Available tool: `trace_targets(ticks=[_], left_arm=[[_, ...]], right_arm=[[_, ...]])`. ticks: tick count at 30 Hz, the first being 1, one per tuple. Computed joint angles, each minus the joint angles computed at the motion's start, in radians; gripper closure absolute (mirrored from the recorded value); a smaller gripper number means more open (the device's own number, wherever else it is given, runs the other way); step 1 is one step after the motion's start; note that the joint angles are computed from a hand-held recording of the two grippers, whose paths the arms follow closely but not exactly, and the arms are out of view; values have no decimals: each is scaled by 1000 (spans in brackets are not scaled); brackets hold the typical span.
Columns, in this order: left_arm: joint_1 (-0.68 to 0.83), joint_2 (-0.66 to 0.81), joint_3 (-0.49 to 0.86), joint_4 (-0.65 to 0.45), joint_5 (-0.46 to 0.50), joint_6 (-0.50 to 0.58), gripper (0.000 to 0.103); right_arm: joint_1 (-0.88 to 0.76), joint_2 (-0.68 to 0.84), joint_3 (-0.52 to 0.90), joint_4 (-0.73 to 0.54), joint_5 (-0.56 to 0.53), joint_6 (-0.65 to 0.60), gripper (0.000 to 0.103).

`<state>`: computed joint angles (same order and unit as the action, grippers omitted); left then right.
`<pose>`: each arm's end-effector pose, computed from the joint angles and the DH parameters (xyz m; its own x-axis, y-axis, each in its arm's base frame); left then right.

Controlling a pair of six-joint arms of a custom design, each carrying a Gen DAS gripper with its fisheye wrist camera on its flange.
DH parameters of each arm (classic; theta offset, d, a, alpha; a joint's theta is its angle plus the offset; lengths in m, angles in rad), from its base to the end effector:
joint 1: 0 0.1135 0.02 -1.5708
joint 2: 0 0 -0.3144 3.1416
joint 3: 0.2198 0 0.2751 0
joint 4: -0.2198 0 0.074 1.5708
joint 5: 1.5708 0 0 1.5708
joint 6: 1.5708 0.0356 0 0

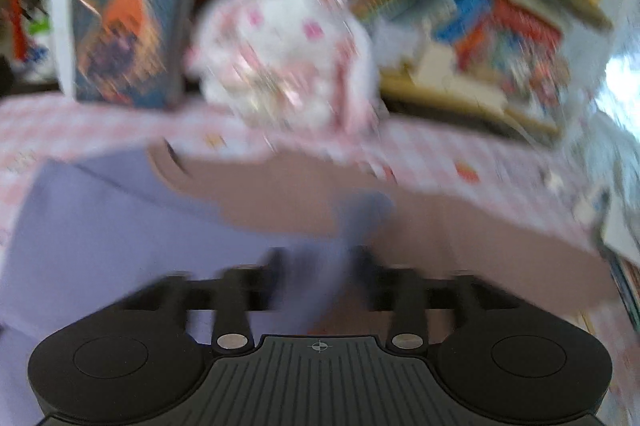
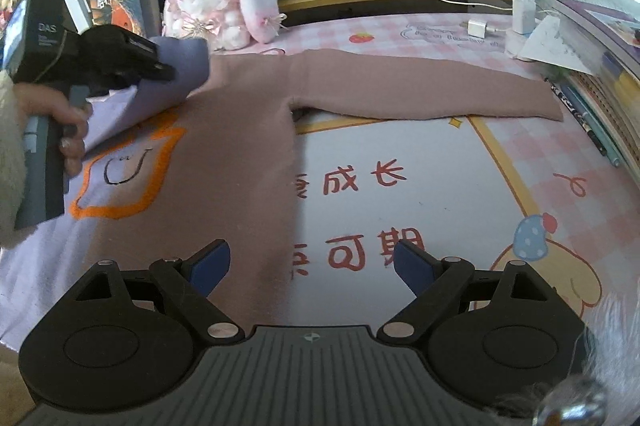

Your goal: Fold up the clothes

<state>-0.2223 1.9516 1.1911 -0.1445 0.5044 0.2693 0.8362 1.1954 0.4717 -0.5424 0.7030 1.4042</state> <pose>0.4231 -0.1133 0.1811 -0.6106 0.3768 -0.6965 0.6708 0.7136 -0.2020 0.1350 0.1152 0.1767 -0.5361 0.5288 -0.6579 0.5582 0.8068 0.1936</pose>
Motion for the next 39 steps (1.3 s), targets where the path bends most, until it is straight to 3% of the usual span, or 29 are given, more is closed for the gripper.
trace_targets(ticks=[2, 6, 9, 12, 18, 19, 22, 28, 32, 35, 37, 39], left_arm=[[17, -32, -25, -49, 59, 74, 34], [113, -122, -104, -92, 176, 227, 31], [229, -153, -119, -99, 175, 267, 31], [349, -151, -106, -90, 110, 264, 32], [571, -78, -46, -86, 38, 283, 35], [589, -58, -24, -103, 39, 287, 35], [608, -5, 39, -172, 33, 327, 49], [611, 81, 128, -273, 98, 388, 68], [603, 120, 185, -363, 148, 432, 98], [608, 156, 241, -411, 169, 409, 99], [617, 180, 273, -411, 179, 387, 99], [621, 200, 307, -416, 182, 375, 99]], right_arm=[[-11, -3, -6, 21, -9, -22, 15], [-56, 1, -21, 110, -46, -109, 15], [-86, 23, -26, 180, -83, -165, 15], [-107, 53, -20, 226, -118, -190, 15], [-86, 121, 38, 177, -113, -112, 19], [-75, 134, 52, 154, -106, -87, 25], [-47, 163, 95, 54, -83, 21, 46], [28, 229, 175, -112, -64, 209, 56], [60, 274, 213, -179, -53, 322, 62], [77, 297, 232, -208, -47, 384, 67], [78, 292, 229, -182, -46, 385, 83], [72, 308, 247, -167, -47, 354, 85]])
